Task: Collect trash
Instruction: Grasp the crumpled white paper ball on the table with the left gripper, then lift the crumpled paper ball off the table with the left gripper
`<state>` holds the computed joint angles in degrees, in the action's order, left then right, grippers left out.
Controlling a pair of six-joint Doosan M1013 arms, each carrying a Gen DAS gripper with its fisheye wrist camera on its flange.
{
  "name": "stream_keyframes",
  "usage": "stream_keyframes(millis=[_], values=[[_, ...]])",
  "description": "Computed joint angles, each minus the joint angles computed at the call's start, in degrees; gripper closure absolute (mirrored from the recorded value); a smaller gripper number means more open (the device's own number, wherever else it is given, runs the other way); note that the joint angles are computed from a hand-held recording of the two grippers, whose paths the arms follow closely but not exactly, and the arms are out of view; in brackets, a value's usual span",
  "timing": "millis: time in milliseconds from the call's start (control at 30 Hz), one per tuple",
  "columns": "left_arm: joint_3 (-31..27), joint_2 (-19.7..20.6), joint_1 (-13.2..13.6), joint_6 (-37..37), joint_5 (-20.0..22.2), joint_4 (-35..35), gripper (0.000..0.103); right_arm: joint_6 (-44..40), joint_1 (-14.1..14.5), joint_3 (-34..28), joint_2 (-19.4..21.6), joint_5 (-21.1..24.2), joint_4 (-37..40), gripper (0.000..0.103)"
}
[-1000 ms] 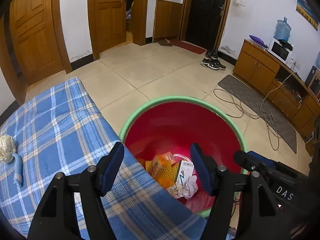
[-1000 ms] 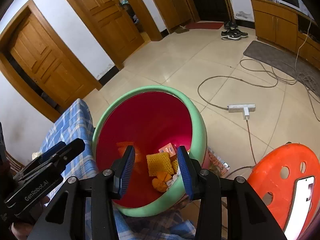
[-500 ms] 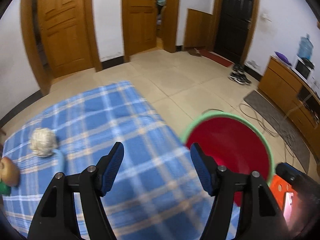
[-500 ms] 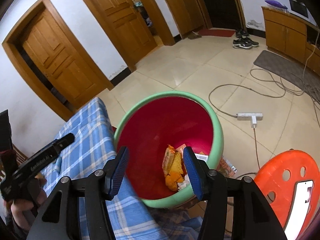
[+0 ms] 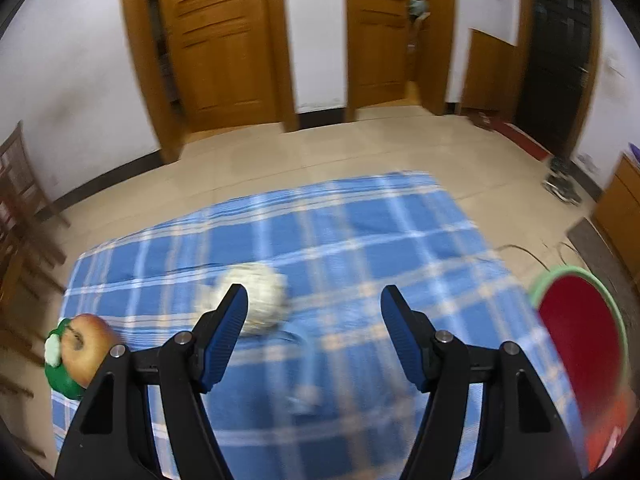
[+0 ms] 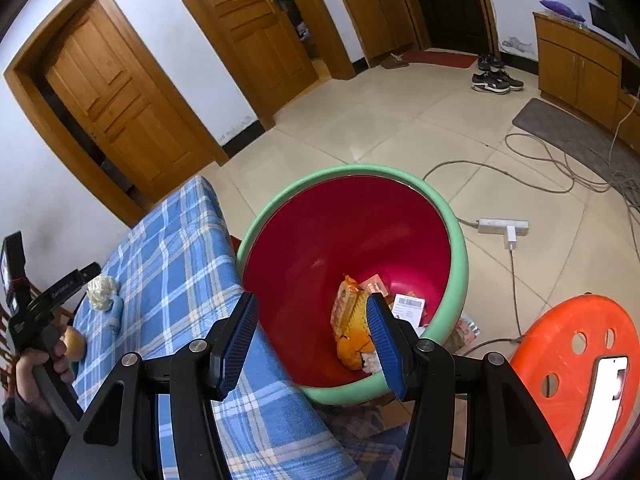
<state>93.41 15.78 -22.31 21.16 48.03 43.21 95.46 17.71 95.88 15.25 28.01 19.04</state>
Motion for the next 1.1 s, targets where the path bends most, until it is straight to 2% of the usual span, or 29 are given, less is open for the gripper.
stream_keyframes(millis=[267, 433, 500, 600, 900, 1100], values=[[0.7, 1.7, 3.0, -0.1, 1.4, -0.1, 0.034, 3.0, 0.4, -1.3, 1.8, 1.7, -2.9, 0.045], [1.1, 2.6, 4.6, 0.8, -0.4, -4.0, 0.035, 2.5, 0.7, -2.1, 2.8, 3.1, -2.3, 0.045], [1.9, 2.3, 5.2, 0.7, -2.5, -5.5, 0.046, 2.7, 0.8, -2.1, 2.8, 3.1, -2.9, 0.045], [2.8, 1.5, 4.9, -1.0, -3.7, -4.0, 0.053, 2.7, 0.9, -2.3, 2.8, 3.4, -3.2, 0.045], [7.3, -3.9, 2.0, -7.3, -5.3, 0.0, 0.053, -3.2, 1.2, -1.0, 1.2, 1.4, 2.6, 0.045], [10.2, -7.8, 0.0, -9.6, -4.2, -1.4, 0.053, -10.1, 2.1, -0.2, -0.4, 1.3, 7.9, 0.045]])
